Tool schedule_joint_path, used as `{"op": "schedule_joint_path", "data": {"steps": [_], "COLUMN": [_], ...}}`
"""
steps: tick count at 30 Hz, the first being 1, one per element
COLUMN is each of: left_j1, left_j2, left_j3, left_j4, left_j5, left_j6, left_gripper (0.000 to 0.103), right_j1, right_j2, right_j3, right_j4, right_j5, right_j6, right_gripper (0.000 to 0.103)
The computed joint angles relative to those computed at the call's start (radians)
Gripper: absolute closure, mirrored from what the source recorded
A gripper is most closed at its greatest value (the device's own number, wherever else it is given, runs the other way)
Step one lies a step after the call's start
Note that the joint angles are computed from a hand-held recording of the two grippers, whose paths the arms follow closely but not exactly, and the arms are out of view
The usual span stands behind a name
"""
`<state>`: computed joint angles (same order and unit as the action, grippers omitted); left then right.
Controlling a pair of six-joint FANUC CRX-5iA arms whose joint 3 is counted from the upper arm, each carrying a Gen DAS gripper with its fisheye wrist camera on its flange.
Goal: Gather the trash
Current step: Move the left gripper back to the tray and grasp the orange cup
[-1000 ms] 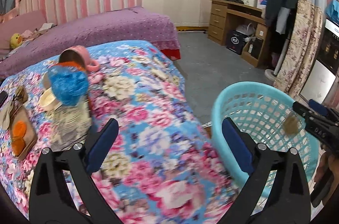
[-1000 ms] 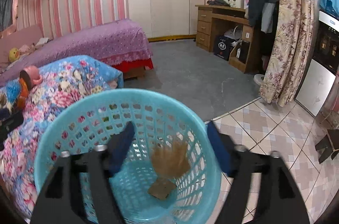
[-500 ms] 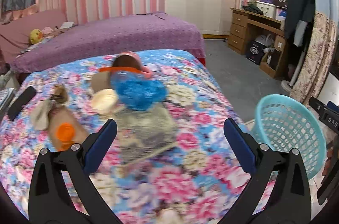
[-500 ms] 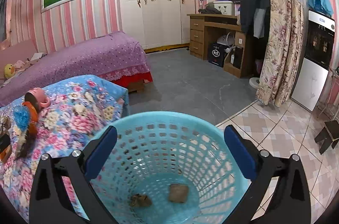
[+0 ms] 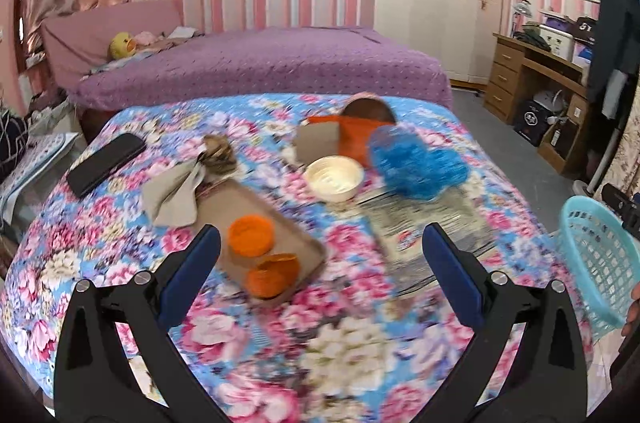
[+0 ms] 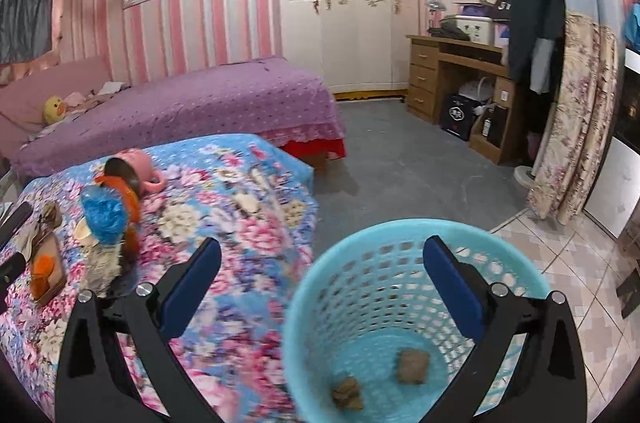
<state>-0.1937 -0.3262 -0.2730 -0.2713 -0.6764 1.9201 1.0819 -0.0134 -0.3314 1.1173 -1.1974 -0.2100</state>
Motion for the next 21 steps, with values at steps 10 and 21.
{"op": "schedule_joint_path", "data": {"steps": [10, 21], "left_j1": [0.100, 0.159], "left_j2": [0.000, 0.042], "left_j3": [-0.069, -0.063], "left_j4": [0.098, 0.173], "left_j5": [0.003, 0.001], "left_j6": [-0.146, -0.198], "left_gripper": [0.006, 0.014], "right_j1": [0.010, -0.009], "right_j2": [0.086, 0.138], "right_j3": [0.071, 0.124], "right_j4": [0.014, -0.034], "right_j5": [-0.023, -0.017], "right_j6": [0.051, 0.102], "right_gripper": [0.004, 0.004]}}
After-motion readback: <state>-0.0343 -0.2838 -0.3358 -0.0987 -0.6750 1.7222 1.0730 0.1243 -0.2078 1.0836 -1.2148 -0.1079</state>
